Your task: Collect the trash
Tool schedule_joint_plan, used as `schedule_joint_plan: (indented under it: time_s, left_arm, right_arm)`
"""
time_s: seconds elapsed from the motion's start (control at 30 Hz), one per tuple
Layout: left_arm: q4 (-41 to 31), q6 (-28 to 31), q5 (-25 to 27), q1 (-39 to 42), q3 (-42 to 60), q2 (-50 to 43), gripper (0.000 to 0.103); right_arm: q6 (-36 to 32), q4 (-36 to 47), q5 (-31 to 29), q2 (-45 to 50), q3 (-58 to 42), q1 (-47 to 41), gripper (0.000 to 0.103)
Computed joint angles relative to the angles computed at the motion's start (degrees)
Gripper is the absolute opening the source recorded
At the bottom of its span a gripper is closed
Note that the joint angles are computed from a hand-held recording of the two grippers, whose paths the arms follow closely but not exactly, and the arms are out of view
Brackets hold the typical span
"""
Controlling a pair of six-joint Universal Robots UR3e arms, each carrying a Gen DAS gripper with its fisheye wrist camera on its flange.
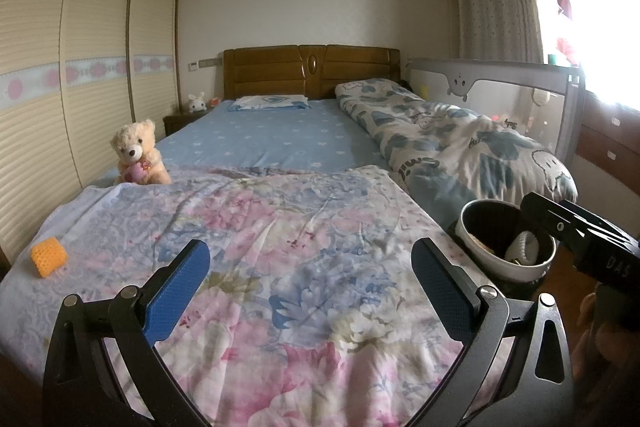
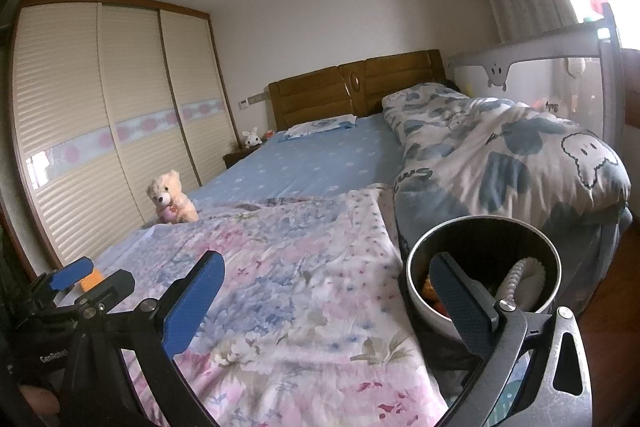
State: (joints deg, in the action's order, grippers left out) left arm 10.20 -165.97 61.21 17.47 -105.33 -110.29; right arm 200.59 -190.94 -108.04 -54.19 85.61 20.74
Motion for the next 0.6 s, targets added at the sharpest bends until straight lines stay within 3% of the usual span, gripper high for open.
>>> schedule_joint_plan:
  time_s: [0.6]
  left_arm:
    - [0.85, -0.01, 0.37, -0.49, -1.88, 0.75, 0.103]
  right_arm:
    - [0.2, 0.18, 0.25, 0.05, -0.13, -0.1, 0.103]
